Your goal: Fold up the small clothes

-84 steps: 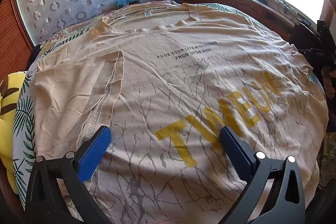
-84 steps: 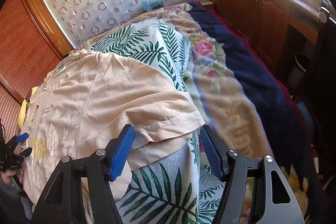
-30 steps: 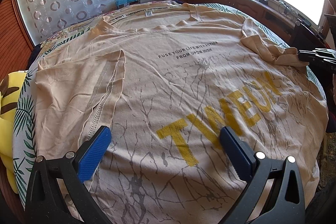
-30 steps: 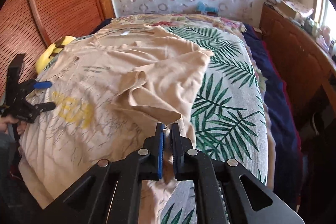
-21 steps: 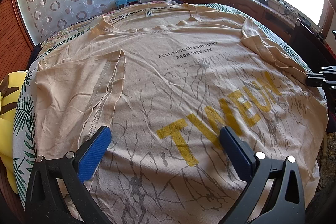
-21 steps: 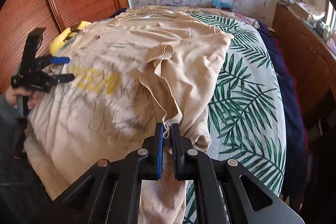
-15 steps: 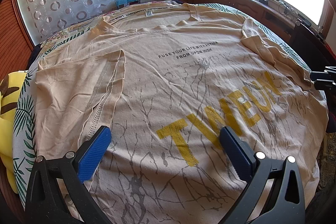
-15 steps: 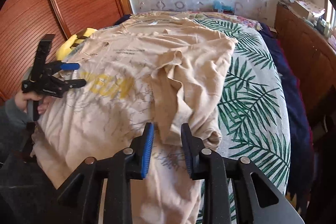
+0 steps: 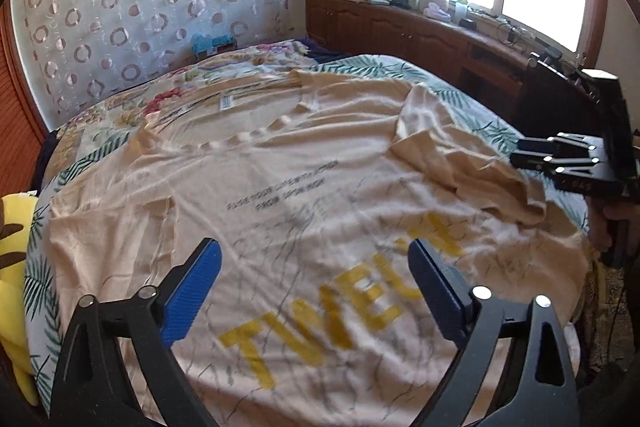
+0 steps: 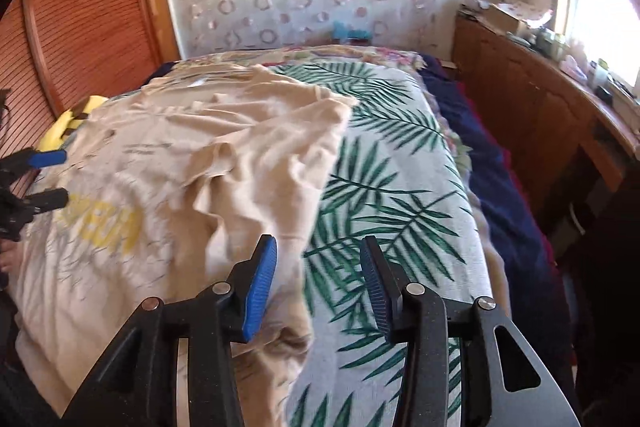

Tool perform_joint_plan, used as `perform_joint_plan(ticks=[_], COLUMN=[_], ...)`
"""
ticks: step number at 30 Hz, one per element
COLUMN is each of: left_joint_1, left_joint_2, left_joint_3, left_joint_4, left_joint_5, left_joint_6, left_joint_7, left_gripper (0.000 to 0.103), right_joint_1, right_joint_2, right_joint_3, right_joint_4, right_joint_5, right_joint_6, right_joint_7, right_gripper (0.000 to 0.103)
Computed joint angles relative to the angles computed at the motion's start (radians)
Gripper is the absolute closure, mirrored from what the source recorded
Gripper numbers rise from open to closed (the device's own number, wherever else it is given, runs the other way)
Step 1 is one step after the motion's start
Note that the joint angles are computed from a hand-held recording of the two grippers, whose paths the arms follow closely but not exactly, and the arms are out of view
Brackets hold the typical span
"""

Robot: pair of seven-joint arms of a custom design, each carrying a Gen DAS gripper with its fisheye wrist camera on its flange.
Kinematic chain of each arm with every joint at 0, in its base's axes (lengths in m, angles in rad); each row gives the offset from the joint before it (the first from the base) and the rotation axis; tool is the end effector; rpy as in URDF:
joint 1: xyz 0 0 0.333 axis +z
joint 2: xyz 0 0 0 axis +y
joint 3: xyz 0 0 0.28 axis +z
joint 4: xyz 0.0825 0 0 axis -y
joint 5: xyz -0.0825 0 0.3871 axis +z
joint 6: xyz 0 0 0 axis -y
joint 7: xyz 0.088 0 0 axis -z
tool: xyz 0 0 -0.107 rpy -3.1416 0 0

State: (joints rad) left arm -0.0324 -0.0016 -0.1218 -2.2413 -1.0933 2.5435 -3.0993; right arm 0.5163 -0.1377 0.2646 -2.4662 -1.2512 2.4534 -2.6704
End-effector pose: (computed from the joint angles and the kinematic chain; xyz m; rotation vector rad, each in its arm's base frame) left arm 0.5439 -0.0733 0.3567 -0.8694 2.5806 -1.0612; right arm 0.3434 0.3379 0.3181 -1.4722 1.9534 -0.8358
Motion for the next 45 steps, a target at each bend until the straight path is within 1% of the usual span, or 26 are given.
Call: perform_joint_plan(ticks=[2, 4, 5, 7, 9, 12, 15, 17, 19, 21, 23, 24, 25, 27, 30, 33, 36, 39, 42, 45], left_joint_1=[-0.011, -0.028, -0.035, -0.046, -0.055, -0.069, -0.075, -0.083, -0.100, -0.108, -0.114, -0.110, -0.104, -0.083, -0.064, -0.051, -0.048, -0.042, -0.029, -0.003], left_joint_2=[0.012, 0.033, 0.046, 0.072, 0.102, 0.130, 0.151, 0.164, 0.181, 0.197, 0.209, 0.207, 0.205, 0.197, 0.166, 0.137, 0.126, 0.140, 0.156, 0.144], left_joint_3=[-0.012, -0.029, -0.037, -0.051, -0.066, -0.089, -0.107, -0.118, -0.127, -0.134, -0.141, -0.148, -0.155, -0.161, -0.160, -0.142, -0.123, -0.105, -0.097, -0.091], left_joint_4=[0.028, 0.057, 0.072, 0.101, 0.134, 0.161, 0.190, 0.200, 0.205, 0.207, 0.201, 0.192, 0.184, 0.182, 0.158, 0.142, 0.135, 0.149, 0.162, 0.155], left_joint_5=[0.019, 0.042, 0.061, 0.100, 0.148, 0.187, 0.207, 0.229, 0.284, 0.329, 0.370, 0.368, 0.357, 0.333, 0.284, 0.234, 0.215, 0.228, 0.241, 0.214], left_joint_6=[-0.034, -0.038, -0.041, -0.058, -0.083, -0.070, -0.081, -0.070, -0.032, -0.002, 0.046, 0.069, 0.089, 0.060, 0.063, 0.048, 0.050, 0.040, 0.030, -0.003], left_joint_7=[-0.046, -0.087, -0.113, -0.166, -0.216, -0.258, -0.293, -0.316, -0.355, -0.384, -0.411, -0.405, -0.393, -0.371, -0.317, -0.273, -0.247, -0.263, -0.286, -0.268], left_gripper=[0.017, 0.029, 0.032, 0.047, 0.056, 0.058, 0.060, 0.064, 0.069, 0.070, 0.077, 0.087, 0.094, 0.096, 0.097, 0.097, 0.097, 0.097, 0.097, 0.097], right_joint_1=[-0.002, -0.004, -0.003, -0.001, 0.008, 0.020, 0.022, 0.019, 0.010, 0.003, -0.001, -0.003, -0.003, -0.003, -0.006, -0.019, -0.024, -0.022, -0.023, -0.024], right_joint_2=[0.011, 0.031, 0.046, 0.069, 0.074, 0.080, 0.067, 0.059, 0.044, 0.040, 0.037, 0.037, 0.038, 0.037, 0.035, 0.025, 0.022, 0.028, 0.026, 0.025], right_joint_3=[-0.004, -0.010, -0.011, -0.020, -0.021, -0.021, -0.025, -0.028, -0.034, -0.033, -0.031, -0.029, -0.027, -0.025, -0.027, -0.035, -0.031, -0.027, -0.028, -0.028], right_joint_4=[0.007, 0.028, 0.040, 0.061, 0.068, 0.073, 0.057, 0.045, 0.025, 0.019, 0.014, 0.015, 0.016, 0.016, 0.011, -0.004, -0.007, 0.001, -0.002, -0.004], right_joint_5=[0.012, 0.018, 0.024, 0.032, 0.039, 0.035, 0.021, 0.008, -0.007, -0.012, -0.015, -0.014, -0.014, -0.014, -0.018, -0.043, -0.045, -0.030, -0.034, -0.039], right_joint_6=[-0.002, -0.007, -0.014, -0.013, -0.035, -0.056, -0.048, -0.032, -0.007, 0.001, 0.002, 0.002, 0.000, -0.004, 0.010, 0.049, 0.051, 0.037, 0.042, 0.045], right_joint_7=[-0.008, -0.040, -0.057, -0.083, -0.081, -0.074, -0.052, -0.033, -0.013, 0.002, 0.006, 0.007, 0.005, 0.004, 0.009, 0.041, 0.046, 0.027, 0.032, 0.037], right_gripper=[0.058, 0.058, 0.058, 0.058, 0.058, 0.058, 0.058, 0.058, 0.058, 0.058, 0.058, 0.058, 0.058, 0.058, 0.058, 0.058, 0.058, 0.058, 0.058, 0.058])
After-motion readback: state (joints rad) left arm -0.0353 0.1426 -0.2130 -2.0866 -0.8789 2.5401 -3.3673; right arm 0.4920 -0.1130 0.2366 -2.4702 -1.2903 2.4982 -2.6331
